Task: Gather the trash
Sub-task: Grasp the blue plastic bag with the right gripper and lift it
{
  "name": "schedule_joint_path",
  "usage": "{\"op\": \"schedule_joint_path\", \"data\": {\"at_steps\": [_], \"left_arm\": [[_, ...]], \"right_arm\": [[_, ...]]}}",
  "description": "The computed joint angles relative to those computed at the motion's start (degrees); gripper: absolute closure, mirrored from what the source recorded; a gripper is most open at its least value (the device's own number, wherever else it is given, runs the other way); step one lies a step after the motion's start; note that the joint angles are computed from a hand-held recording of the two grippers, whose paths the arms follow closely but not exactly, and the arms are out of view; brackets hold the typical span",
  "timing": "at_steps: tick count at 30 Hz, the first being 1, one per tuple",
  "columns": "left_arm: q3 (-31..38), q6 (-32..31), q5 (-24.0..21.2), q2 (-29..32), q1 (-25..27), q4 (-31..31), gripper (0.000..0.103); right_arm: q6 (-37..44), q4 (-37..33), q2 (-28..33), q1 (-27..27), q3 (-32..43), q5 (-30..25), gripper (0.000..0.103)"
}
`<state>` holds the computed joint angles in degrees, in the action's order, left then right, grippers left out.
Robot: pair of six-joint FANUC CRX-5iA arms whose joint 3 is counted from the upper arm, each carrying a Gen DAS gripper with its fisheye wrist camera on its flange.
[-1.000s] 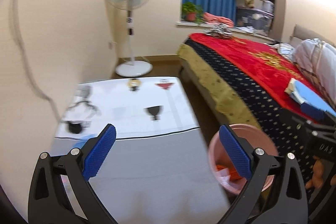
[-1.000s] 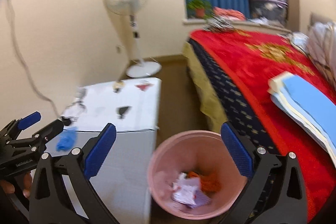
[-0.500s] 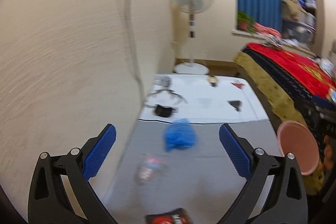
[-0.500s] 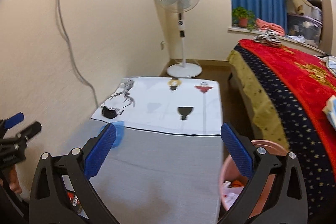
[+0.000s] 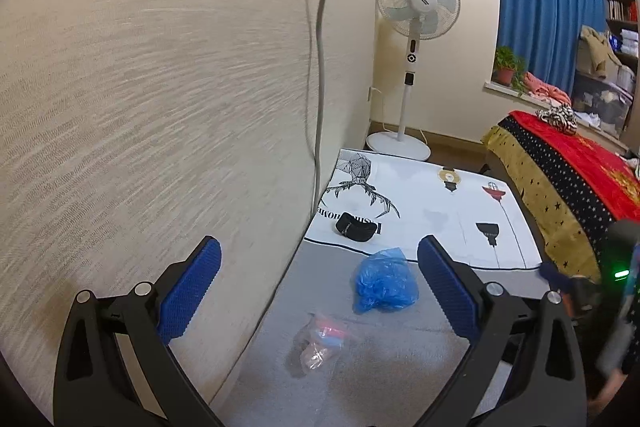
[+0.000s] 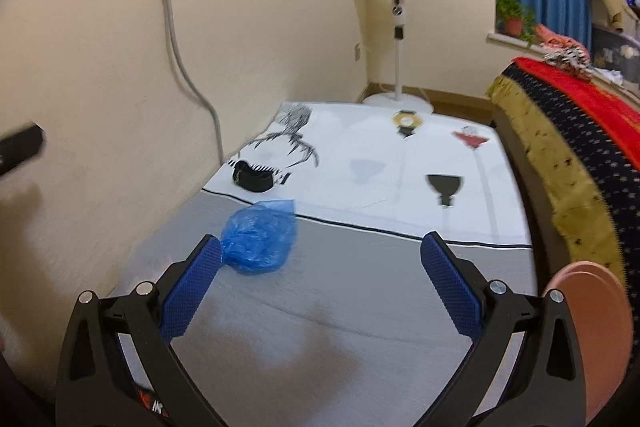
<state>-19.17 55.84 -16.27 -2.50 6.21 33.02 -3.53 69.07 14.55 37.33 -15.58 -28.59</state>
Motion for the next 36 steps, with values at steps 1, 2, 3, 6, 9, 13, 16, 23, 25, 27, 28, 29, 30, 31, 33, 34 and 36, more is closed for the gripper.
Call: {"op": "schedule_joint_path", "data": {"at_steps": [1,2,3,6,9,13,16,23,25,27,28,29,30,31,33,34,36], "left_arm": [[0.15,0.92,0.38,-0.03,0.07,-1.09,0.008],[0.33,1.89,0.81,-0.03,0.15,-2.39,0.008],[0.3,1.86,1.01,-0.04,0.28,-2.52,0.008],[1.51,3.93,-0.62,0.77,0.83,-4.16,0.008],[1.83,4.11,-0.6,1.07,0.77,-5.07,0.008],[1.97,3.91,-0.19,1.31,0.64,-5.73,0.008],[2.02,3.8,-0.14,1.41,0.64,-5.81,0.008],[1.81,2.78,-0.35,1.39,0.55,-4.98,0.008],[1.81,2.79,-0.29,1.34,0.5,-4.93,0.008],[1.72,2.86,-0.12,1.25,0.47,-5.01,0.008],[1.84,2.91,-0.05,1.37,0.45,-5.13,0.008],[1.93,3.35,0.07,1.37,0.41,-5.82,0.008],[2.01,3.76,0.19,1.37,0.34,-6.38,0.008],[2.01,3.77,0.48,1.39,0.2,-6.54,0.008],[1.33,2.08,1.6,1.39,-0.18,-4.81,0.008],[0.84,0.54,1.96,1.29,-0.39,-3.0,0.008],[-0.66,-4.36,3.39,1.33,-1.11,2.9,0.008]], "right_arm": [[0.98,-0.42,1.28,0.01,1.12,-0.02,0.005],[2.27,-0.99,2.62,0.02,2.29,0.07,0.005],[3.91,-1.82,4.19,0.05,3.68,0.28,0.005],[7.52,-4.13,7.68,0.13,6.75,1.11,0.007],[10.74,-6.67,10.76,0.15,9.6,2.19,0.014],[17.4,-12.67,14.0,0.7,13.4,2.19,0.027],[24.25,-20.12,16.08,1.32,17.09,0.71,0.033],[40.26,-37.19,18.42,1.98,24.4,-1.96,0.097],[39.37,-35.42,17.8,2.15,23.07,-1.19,0.102],[36.92,-31.71,17.14,2.22,21.2,-0.24,0.102],[35.22,-29.3,16.8,2.23,20.27,-0.07,0.102],[33.62,-27.28,16.28,2.14,19.26,0.17,0.102],[32.77,-26.5,15.66,2.01,18.69,0.13,0.102],[32.26,-26.3,14.89,1.84,18.23,0.02,0.102],[31.25,-25.38,13.15,1.64,17.16,-0.76,0.102],[31.37,-25.65,12.15,1.65,16.83,-1.58,0.102],[30.95,-25.01,9.39,1.58,15.68,-3.52,0.102]]}}
